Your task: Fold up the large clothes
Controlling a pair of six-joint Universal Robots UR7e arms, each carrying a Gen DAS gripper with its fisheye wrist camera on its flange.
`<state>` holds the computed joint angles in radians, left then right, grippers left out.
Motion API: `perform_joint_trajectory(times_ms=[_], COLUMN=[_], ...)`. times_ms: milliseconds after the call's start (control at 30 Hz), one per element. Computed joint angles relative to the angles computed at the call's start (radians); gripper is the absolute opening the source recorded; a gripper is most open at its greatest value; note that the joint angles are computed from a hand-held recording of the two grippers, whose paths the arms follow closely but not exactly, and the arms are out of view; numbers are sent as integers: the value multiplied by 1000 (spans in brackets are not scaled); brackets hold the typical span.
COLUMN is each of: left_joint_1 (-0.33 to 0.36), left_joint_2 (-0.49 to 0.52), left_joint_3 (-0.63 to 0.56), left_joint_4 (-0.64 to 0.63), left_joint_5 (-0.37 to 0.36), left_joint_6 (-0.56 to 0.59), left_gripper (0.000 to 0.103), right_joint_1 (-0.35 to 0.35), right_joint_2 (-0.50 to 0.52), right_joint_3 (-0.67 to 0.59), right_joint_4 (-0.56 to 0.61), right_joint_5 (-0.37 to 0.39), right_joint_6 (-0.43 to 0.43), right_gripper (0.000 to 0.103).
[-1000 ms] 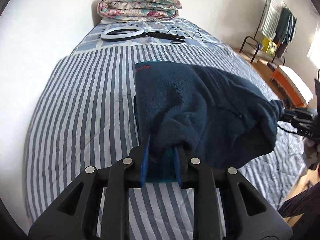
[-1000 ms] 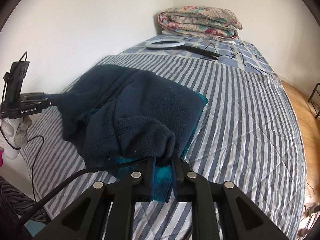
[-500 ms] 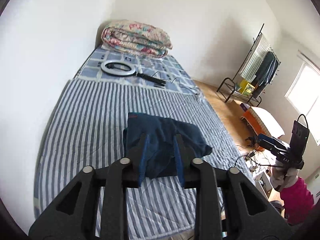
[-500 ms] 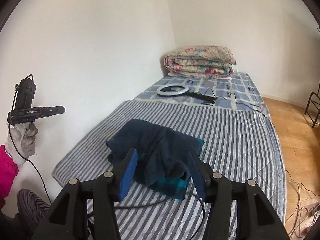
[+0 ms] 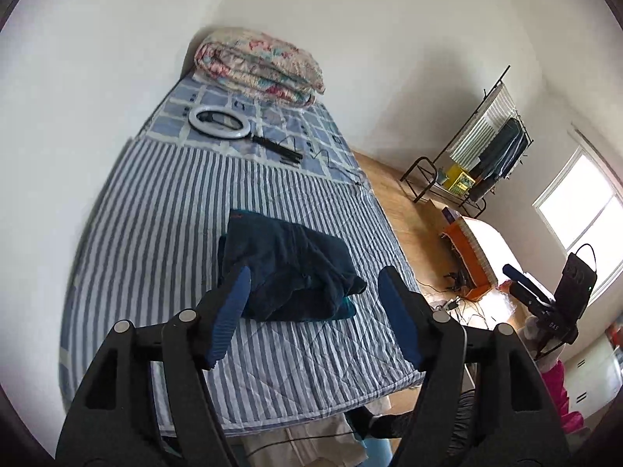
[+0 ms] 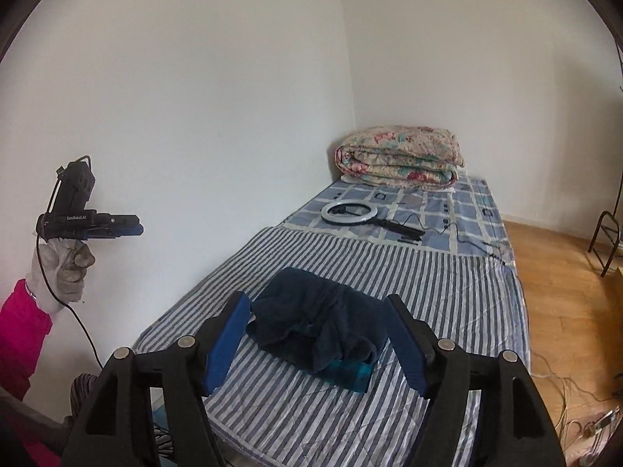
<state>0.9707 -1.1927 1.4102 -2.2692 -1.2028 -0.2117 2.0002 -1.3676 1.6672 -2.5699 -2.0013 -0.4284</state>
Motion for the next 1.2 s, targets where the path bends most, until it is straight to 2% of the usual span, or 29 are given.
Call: perform_joint_trajectory(times_ms=[233, 333, 433, 600, 733, 800, 833, 867, 933, 967, 1000, 1100, 1200], left_joint_1=[166, 221, 263, 295, 317, 326, 323, 319, 315, 306, 295, 277, 255], left_joint_2=[140, 208, 274, 366, 428, 453, 460, 469, 481, 477, 467, 425, 396], left_joint_3=[34, 8, -36, -136, -207, -228, -235, -242, -258, -253, -238, -190, -148], left_joint_4=[-128, -174, -175, -123, -96, -91, -89, -82, -61, -67, -83, -126, -129], left_joint_5=[-154, -206, -227, -228, -246, -263, -251, -238, -242, -225, -204, -229, -155], left_joint_6=[-154, -220, -270, -273, -290, -283, -268, -249, -219, -202, -184, -158, -89], left_gripper=[70, 70, 70, 70, 70, 69, 57, 33, 4, 4, 4, 3, 3], right_joint_1=[-190, -268, -330, -373, -386, -399, -404, -408, -416, -417, -417, -417, -406], right_joint_2=[33, 89, 158, 250, 316, 340, 350, 360, 371, 369, 362, 312, 261], right_joint_3=[116, 114, 79, 26, -22, -40, -50, -61, -78, -74, -69, -31, 15], right_joint_4=[-34, -35, -17, -30, -22, -13, -2, 12, 45, 40, 37, 28, 22], right_joint_5=[147, 220, 285, 322, 287, 293, 297, 300, 309, 307, 313, 355, 370], right_joint_6=[159, 228, 302, 365, 384, 396, 396, 395, 393, 389, 384, 402, 373], right_gripper=[73, 74, 74, 74, 75, 72, 66, 49, 28, 19, 15, 11, 10])
